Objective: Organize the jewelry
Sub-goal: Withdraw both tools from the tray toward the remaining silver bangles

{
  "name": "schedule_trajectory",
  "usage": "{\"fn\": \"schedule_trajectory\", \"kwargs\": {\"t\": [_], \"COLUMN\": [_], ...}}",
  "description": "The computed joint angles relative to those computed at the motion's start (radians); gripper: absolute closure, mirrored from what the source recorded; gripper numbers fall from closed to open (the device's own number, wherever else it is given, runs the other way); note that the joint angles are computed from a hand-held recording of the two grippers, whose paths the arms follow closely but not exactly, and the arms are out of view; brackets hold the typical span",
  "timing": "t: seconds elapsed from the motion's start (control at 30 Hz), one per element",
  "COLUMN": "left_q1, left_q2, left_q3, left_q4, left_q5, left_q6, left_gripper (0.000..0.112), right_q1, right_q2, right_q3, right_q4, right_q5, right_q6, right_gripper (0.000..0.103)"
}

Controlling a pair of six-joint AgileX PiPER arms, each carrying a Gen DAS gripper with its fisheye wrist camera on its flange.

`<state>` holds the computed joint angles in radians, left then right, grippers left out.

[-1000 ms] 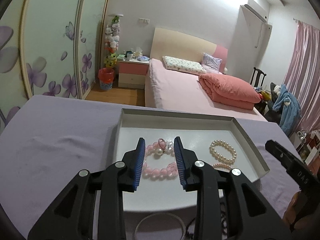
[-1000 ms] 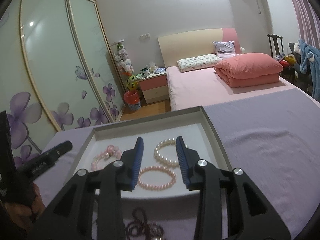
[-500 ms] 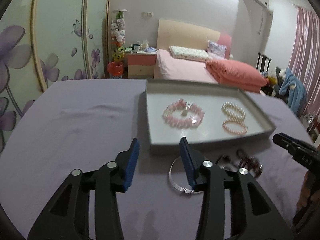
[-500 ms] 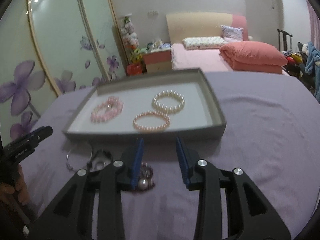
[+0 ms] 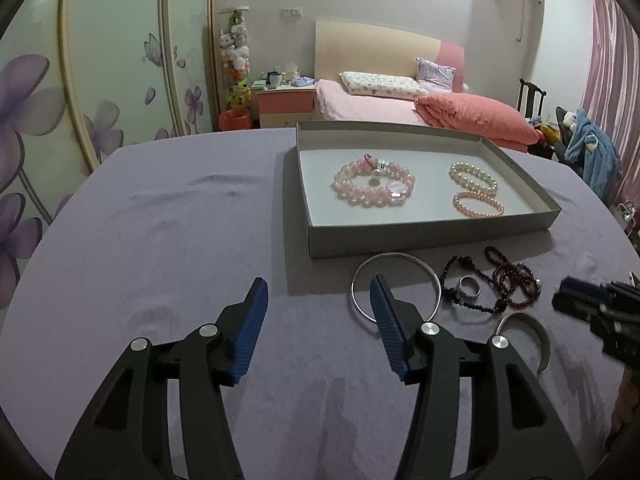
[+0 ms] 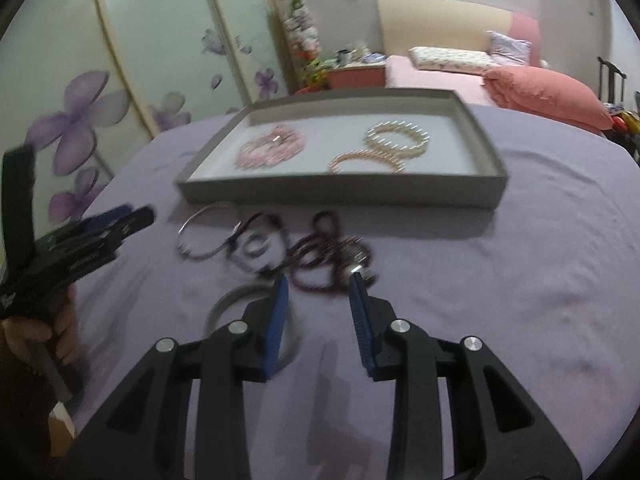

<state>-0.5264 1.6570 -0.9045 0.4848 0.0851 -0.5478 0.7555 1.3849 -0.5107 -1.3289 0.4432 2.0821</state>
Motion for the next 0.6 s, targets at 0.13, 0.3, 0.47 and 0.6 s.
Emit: {"fn": "schedule_trajectory", "kwargs": {"t": [0.13,0.3,0.47,0.6], "left_q1": [-0.005,0.004,0.017,0.005], "left_q2": [0.006,0.006,0.007,0.017], "left_q3": [-0.004,-0.004,-0.002,-0.012], "left_q4": [0.09,0.094,0.081,0.078], "left_q5": [0.01,0.021,0.03,0.041], "left_q6": [-0.096,-0.111,-0.1,-0.091], "left_gripper": [0.058,0.057,0.057,0.051], "right_q1": [0.097,0.179,0.152,0.144], "right_q2": [0.048,0.166,0.244,0.274], "right_q3": [-0.05,-0.17,-0.239,-0.259], "right_q4": [0.048,0.191,0.316,0.31], "right_q5": [0.039,0.169,0.178,0.179], "right_q6": [-0.005,-0.164,-0.287,-0.292], "right_gripper": [0.042,0.031,0.031,0.038]}}
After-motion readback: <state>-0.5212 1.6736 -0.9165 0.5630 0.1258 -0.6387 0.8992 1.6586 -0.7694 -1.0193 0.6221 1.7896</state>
